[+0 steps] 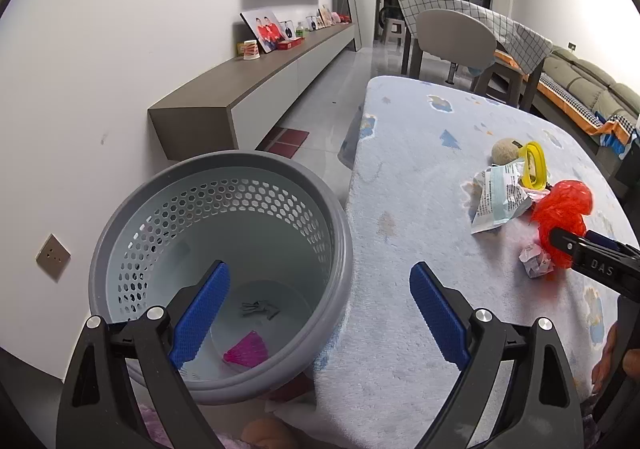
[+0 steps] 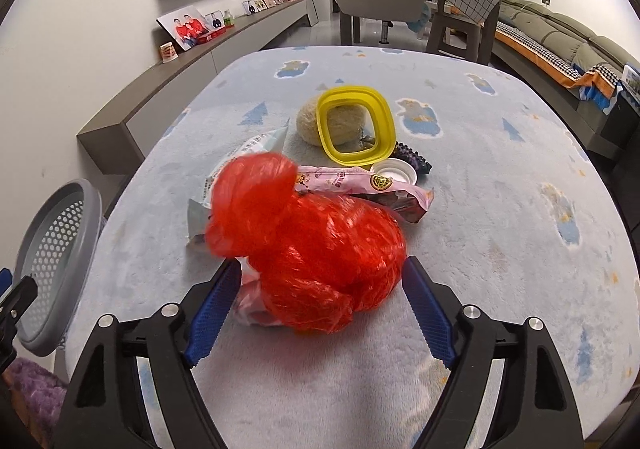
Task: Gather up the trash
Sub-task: 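Grasp the red plastic bag with the right tool and lift it, then grasp the crumpled white paper with the left tool while the right tool holds the bag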
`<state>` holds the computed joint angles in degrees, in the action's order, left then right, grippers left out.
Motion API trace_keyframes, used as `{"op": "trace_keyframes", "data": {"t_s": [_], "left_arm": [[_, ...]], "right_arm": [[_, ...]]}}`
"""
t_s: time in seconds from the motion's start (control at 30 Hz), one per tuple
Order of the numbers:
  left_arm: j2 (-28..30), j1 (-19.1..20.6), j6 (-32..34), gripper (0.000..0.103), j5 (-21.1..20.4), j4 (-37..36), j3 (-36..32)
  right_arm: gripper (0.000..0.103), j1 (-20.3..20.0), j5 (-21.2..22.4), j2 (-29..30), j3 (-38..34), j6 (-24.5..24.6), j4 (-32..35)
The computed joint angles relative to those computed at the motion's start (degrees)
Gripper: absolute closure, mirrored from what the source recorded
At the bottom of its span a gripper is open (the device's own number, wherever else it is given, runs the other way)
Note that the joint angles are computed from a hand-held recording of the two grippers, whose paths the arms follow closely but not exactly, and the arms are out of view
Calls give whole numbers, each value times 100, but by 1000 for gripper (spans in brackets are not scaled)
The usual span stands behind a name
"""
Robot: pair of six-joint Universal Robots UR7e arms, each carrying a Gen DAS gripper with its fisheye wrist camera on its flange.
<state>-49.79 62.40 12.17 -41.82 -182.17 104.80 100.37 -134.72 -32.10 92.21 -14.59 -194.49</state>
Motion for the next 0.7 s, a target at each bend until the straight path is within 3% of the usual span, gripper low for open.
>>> {"op": "trace_keyframes", "data": {"t_s": [0.27,0.33,0.43,0.7], "left_arm": [[23,-10,-6,13,-60,53,-5],[19,-16,7,13,-84,43,9],[10,-22,44,13,-99,42,30],[-24,-87,90,13,-169,20,137]], "right_arm": [[25,-87,109,84,-134,-29,49],[41,-99,142,70,-108,-21,36],[49,-112,218,18,-49,-4,27],[56,-131,506,-275,331,172,-164]]}}
